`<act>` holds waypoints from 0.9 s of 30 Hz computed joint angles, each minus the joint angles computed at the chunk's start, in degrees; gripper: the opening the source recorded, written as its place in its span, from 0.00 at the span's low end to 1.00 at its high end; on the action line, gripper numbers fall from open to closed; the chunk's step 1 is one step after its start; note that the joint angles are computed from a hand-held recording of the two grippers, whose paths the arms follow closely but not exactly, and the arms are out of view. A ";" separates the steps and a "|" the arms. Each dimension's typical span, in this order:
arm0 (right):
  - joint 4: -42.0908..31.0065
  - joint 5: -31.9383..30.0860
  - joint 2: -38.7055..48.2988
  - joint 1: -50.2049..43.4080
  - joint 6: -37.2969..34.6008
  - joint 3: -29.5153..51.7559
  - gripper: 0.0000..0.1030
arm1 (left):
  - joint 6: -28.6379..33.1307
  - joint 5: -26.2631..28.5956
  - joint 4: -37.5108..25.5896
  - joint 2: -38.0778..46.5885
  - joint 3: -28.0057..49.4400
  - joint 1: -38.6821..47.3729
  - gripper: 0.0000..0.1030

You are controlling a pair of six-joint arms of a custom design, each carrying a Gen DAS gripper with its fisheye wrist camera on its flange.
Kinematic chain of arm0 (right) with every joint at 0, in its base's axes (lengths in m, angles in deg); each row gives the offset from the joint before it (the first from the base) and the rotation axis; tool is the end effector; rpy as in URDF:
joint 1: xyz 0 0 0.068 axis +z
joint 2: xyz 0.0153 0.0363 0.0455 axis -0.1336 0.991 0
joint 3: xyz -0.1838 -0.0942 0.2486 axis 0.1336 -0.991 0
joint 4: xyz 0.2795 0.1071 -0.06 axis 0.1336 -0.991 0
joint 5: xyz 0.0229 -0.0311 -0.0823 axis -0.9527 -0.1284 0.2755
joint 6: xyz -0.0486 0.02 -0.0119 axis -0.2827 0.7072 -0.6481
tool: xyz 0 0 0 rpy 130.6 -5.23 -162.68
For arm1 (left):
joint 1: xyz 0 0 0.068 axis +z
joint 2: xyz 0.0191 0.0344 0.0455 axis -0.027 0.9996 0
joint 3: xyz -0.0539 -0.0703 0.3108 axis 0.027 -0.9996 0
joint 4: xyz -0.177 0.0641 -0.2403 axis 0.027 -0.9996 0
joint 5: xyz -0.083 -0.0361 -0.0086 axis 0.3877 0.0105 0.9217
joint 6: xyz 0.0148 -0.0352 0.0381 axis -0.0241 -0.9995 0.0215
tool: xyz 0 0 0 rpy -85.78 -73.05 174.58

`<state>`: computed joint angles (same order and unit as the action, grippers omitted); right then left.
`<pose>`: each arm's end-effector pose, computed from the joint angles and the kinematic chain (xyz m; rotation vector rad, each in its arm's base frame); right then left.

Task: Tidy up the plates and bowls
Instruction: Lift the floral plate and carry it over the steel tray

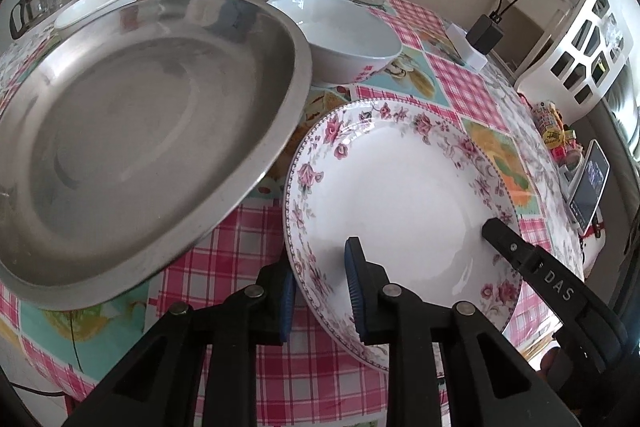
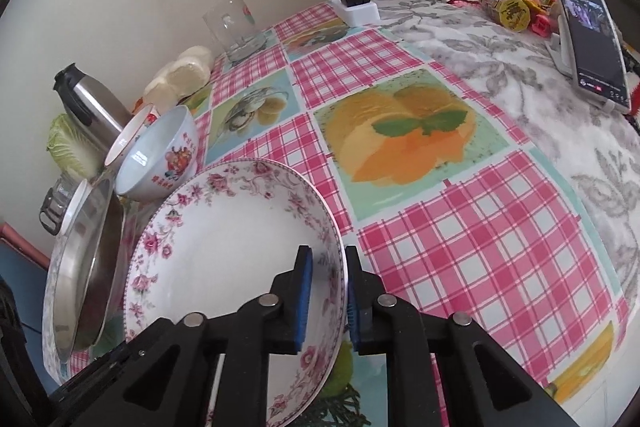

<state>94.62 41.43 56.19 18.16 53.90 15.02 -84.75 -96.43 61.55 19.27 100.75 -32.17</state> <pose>0.3264 0.1624 0.0899 0.2621 2.5722 0.5911 0.2927 -0.1662 0.1221 -0.3870 2.5849 -0.2592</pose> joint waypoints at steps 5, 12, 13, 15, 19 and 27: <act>1.58 -1.44 -0.88 -1.17 0.41 -1.66 0.12 | 0.67 1.24 1.56 -0.42 -0.69 0.29 0.20; 1.93 -1.54 -2.98 -2.46 -0.05 -3.33 0.10 | 3.02 0.71 2.10 -1.55 -0.11 -0.54 0.20; 1.67 -1.50 -3.30 -2.61 -0.04 -3.45 0.10 | 3.25 0.66 2.02 -1.68 -0.03 -0.68 0.20; 1.63 -1.61 -3.82 -2.88 0.23 -3.86 0.10 | 3.87 0.67 2.05 -1.89 0.04 -0.84 0.20; 2.00 -1.41 -5.12 -3.48 0.27 -4.89 0.10 | 4.97 0.79 2.11 -2.78 0.31 -1.20 0.20; 2.98 0.68 -10.91 -3.73 0.50 -7.26 0.10 | 7.44 -0.47 3.00 -7.52 -0.50 -1.63 0.19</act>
<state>97.60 42.11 45.28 14.43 54.40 7.77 -77.31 -96.90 64.55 11.75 100.24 -33.80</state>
